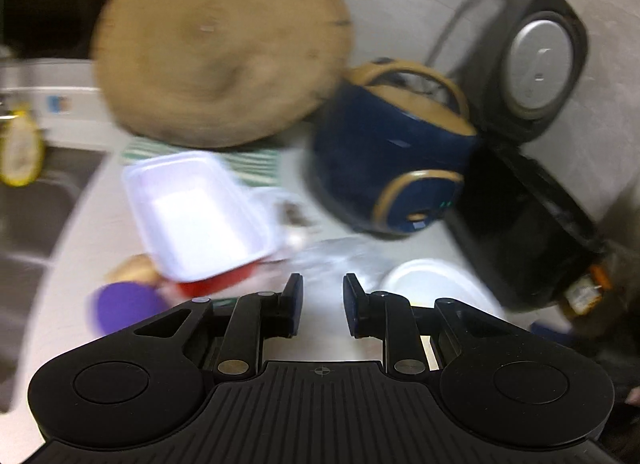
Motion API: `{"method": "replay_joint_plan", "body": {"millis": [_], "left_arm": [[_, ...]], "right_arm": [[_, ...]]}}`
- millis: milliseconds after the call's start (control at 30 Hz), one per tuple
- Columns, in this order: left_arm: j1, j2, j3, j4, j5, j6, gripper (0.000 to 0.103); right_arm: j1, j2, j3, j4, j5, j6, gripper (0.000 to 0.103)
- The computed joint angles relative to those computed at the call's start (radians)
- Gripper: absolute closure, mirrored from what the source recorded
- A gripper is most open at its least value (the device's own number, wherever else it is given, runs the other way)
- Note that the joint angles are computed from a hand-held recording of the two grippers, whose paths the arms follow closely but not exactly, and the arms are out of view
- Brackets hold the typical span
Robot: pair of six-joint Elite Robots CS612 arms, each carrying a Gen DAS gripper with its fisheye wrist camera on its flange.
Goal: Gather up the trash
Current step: 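Reach the left tool to the red foil tray and grasp its rim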
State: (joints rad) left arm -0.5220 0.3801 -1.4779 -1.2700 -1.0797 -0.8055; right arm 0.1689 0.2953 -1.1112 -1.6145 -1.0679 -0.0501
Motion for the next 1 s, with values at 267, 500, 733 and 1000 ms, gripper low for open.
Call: {"method": "replay_joint_plan", "body": {"millis": [267, 500, 733, 1000], "left_arm": [[-0.011, 0.026, -0.127, 0.283, 0.114, -0.240, 0.078], [-0.020, 0.055, -0.197, 0.351, 0.120, -0.310, 0.078], [0.004, 0.077, -0.197, 0.233, 0.130, -0.304, 0.078], [0.122, -0.003, 0.050, 0.078, 0.024, -0.283, 0.078]], "right_arm": [[0.057, -0.011, -0.022, 0.098, 0.196, -0.265, 0.000], [0.122, -0.016, -0.013, 0.353, 0.170, -0.469, 0.000], [0.126, 0.005, -0.026, 0.240, 0.038, -0.389, 0.000], [0.113, 0.006, -0.012, 0.220, 0.012, -0.343, 0.000]]}}
